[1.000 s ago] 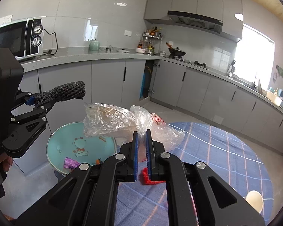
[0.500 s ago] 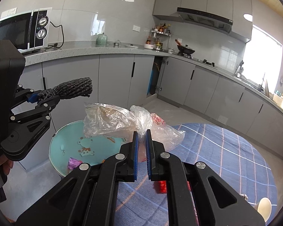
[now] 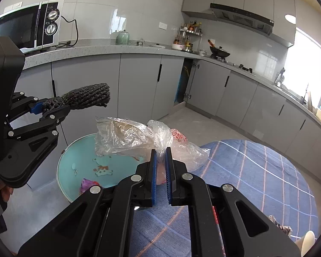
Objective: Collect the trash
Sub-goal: 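Carry the scrubber and clear bag with both tools over the teal bin, then open both tools to drop the scrubber and clear bag into the bin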
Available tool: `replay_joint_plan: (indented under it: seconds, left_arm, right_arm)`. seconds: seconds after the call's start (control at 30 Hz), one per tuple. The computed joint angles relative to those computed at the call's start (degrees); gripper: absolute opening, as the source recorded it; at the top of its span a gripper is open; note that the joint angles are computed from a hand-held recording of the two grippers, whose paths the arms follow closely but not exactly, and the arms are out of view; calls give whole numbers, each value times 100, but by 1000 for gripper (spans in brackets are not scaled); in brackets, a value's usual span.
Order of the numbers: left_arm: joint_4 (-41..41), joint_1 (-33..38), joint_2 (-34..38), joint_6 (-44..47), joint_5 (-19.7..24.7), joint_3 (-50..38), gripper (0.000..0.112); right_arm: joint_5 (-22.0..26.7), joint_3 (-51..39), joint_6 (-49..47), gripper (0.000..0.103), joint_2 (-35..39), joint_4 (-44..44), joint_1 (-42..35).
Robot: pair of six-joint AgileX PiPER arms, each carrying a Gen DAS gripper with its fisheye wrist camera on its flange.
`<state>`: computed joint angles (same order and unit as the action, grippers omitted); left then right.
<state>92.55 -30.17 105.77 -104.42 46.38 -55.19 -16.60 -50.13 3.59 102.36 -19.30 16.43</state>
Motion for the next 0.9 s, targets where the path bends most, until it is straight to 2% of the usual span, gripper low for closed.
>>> replay_joint_plan:
  seconds: [0.37,0.6,0.67,0.7,0.73,0.77,0.9]
  left_arm:
    - [-54,88,107,103,-67,-61,22]
    - [-82,132,193,141,-116,-110,24]
    - [-67,137,220,128,-116,-110,38]
    - [-61,131,243,109,-78,-118,43]
    - [-39,122,257,72,-29,-112,55]
    - [-15,100,281,22,61,-114,65]
    - [-33,99,294,-72,199,-114,79]
  right_arm:
    - [214,-389,240,8,315,-251,156]
    - [264,-623,6,10,625,-78,230]
    - [246,-680,43,18,703,-91,240]
    - [249,-721,123,33,743,-176,244]
    - [239,-741,106,43,763,-153,245]
    - [181,-728,-20,46,785,0,237]
    - [110,-711,-95,63,839,138,194]
